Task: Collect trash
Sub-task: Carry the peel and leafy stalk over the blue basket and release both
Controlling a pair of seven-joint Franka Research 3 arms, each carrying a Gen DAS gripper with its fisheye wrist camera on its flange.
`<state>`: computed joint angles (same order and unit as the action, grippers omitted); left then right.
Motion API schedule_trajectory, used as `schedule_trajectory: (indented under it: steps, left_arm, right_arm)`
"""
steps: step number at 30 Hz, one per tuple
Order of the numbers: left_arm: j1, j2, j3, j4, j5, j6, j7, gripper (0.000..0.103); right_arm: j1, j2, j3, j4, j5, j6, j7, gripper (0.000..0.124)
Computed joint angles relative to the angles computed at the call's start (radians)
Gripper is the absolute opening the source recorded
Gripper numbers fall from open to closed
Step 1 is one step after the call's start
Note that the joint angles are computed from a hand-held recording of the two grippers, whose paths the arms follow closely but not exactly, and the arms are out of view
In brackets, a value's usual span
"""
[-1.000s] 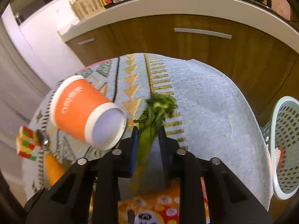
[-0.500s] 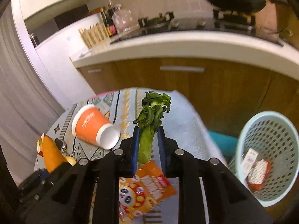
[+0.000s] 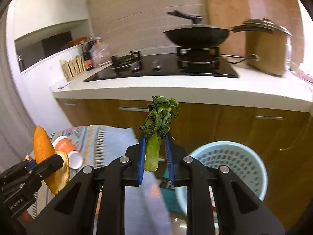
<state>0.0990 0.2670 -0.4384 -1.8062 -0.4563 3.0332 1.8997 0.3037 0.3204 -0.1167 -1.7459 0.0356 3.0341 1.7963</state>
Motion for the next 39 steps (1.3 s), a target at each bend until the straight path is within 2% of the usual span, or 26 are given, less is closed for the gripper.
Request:
schedule_trajectory:
  steps: [6, 12, 14, 18, 23, 27, 32, 35, 37, 39]
  left_arm:
    - [-0.08, 0.081, 0.03, 0.104, 0.103, -0.078, -0.063, 0.025]
    - [-0.131, 0.194, 0.03, 0.244, 0.173, -0.208, -0.108, 0.025]
    - [-0.136, 0.242, 0.007, 0.297, 0.179, -0.272, -0.074, 0.025]
    - [-0.215, 0.314, 0.057, 0.376, 0.251, -0.336, -0.115, 0.025]
    - [-0.269, 0.383, 0.085, 0.458, 0.317, -0.402, -0.156, 0.026]
    - [-0.294, 0.432, 0.089, 0.523, 0.353, -0.462, -0.15, 0.027]
    - [-0.317, 0.474, 0.1, 0.573, 0.372, -0.499, -0.163, 0.028]
    - [-0.326, 0.491, 0.108, 0.596, 0.379, -0.517, -0.178, 0.034]
    - [-0.325, 0.5, 0.11, 0.612, 0.377, -0.538, -0.189, 0.051]
    - [-0.324, 0.5, 0.111, 0.609, 0.374, -0.525, -0.198, 0.056]
  right_arm:
    - [-0.026, -0.035, -0.048, -0.071, -0.013, -0.009, 0.035, 0.017]
    - [-0.08, -0.055, -0.06, -0.138, -0.028, -0.033, 0.063, 0.017]
    - [-0.107, -0.054, -0.049, -0.149, -0.02, -0.042, 0.055, 0.017]
    - [-0.157, -0.04, -0.025, -0.159, 0.012, -0.077, 0.024, 0.017]
    - [-0.2, -0.013, 0.005, -0.164, 0.068, -0.113, -0.025, 0.017]
    - [-0.225, 0.01, 0.024, -0.164, 0.111, -0.139, -0.071, 0.017]
    - [-0.251, 0.031, 0.044, -0.162, 0.166, -0.162, -0.123, 0.019]
    - [-0.253, 0.038, 0.042, -0.16, 0.182, -0.173, -0.134, 0.02]
    - [-0.277, 0.044, 0.066, -0.153, 0.224, -0.185, -0.171, 0.023]
    - [-0.272, 0.044, 0.061, -0.153, 0.234, -0.18, -0.176, 0.04]
